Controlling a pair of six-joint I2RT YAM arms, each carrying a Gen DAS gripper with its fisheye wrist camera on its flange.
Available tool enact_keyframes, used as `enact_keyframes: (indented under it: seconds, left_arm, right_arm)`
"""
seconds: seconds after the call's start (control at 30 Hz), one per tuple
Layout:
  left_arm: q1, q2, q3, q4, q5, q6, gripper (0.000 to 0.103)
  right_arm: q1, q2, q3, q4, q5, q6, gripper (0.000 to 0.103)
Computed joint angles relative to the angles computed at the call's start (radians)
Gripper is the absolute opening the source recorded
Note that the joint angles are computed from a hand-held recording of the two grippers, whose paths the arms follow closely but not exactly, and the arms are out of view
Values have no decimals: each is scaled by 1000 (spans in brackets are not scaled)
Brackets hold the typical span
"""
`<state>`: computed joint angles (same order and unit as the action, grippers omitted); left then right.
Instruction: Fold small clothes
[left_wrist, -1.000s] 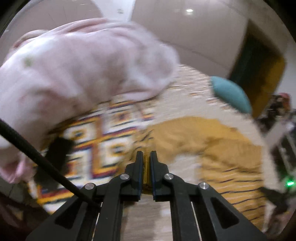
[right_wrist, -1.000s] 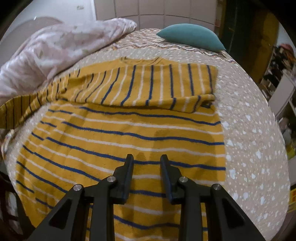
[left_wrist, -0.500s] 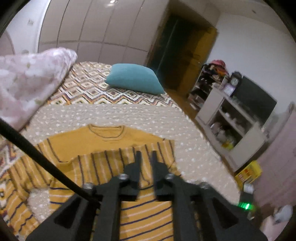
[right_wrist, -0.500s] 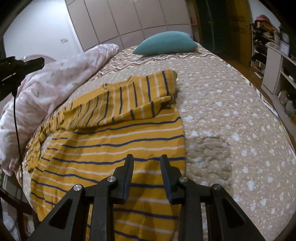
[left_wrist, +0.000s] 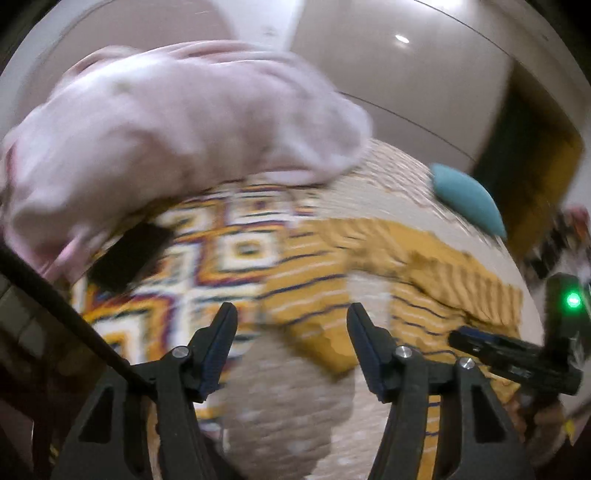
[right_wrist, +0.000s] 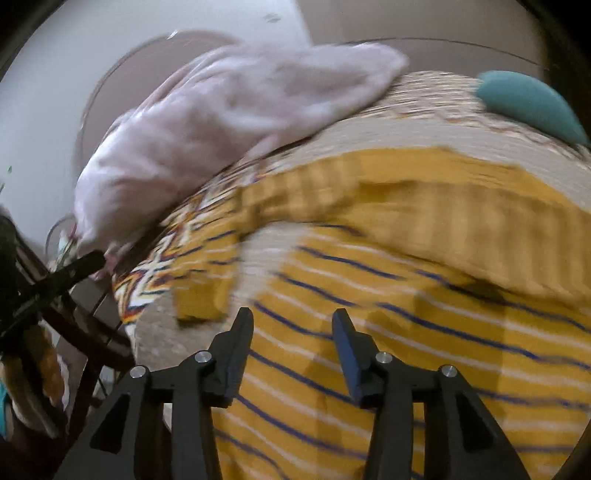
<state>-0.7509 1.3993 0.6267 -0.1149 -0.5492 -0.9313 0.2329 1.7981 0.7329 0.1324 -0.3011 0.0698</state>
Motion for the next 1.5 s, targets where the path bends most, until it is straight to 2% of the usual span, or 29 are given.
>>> enact_keyframes:
  seconds: [0.13, 0.2, 0.33, 0.37, 0.4, 0.43, 0.5, 0.7, 0.93, 1.07, 1.17, 1.27, 1.33, 1.4, 1.5]
  left_arm:
    - [33, -102, -132, 28, -12, -39, 61]
    - [45, -110, -161, 49, -11, -38, 62]
    - [51, -90, -199, 129, 17, -50, 62]
    - [54, -84, -204, 146, 26, -50, 62]
    - [55, -80, -202, 148, 33, -49, 62]
    - [52, -62, -192, 148, 38, -50, 62]
    - [40, -26, -160, 132, 39, -54, 62]
    - [-11, 85, -30, 50, -9, -36, 62]
    - [-75, 259, 169, -26, -29, 47, 63]
    - [-99, 361, 284, -40, -11, 109, 65]
    - [-105, 446, 377, -46, 20, 149, 65]
    - [-113, 510, 456, -49, 74, 168, 65]
    - [-120, 535, 482, -42, 99, 169, 66]
    - [-125, 561, 505, -36, 129, 170, 70]
    - [-128, 613, 550, -39, 167, 169, 70]
  right_arm:
    - [136, 247, 242, -67, -1, 72, 51]
    - [189, 335, 331, -111, 65, 89, 54]
    - [233, 431, 413, -147, 88, 117, 54]
    - [248, 439, 421, -144, 95, 121, 48]
    - [264, 447, 438, -151, 99, 122, 37]
    - [271, 452, 450, -168, 84, 117, 10]
    - [288, 450, 477, -209, 96, 111, 6]
    - [218, 248, 397, -222, 130, 53, 5]
    - [-134, -12, 323, -318, 103, -41, 5]
    - [-364, 13, 381, -383, 142, -93, 5]
    - [-480, 141, 475, -393, 263, -132, 6]
    - [-536, 285, 599, -463, 324, -151, 11]
    - [-576, 268, 564, -426, 279, -133, 15]
    - [-632, 212, 498, -378, 208, -112, 25]
    - [-705, 132, 417, -351, 153, -125, 26]
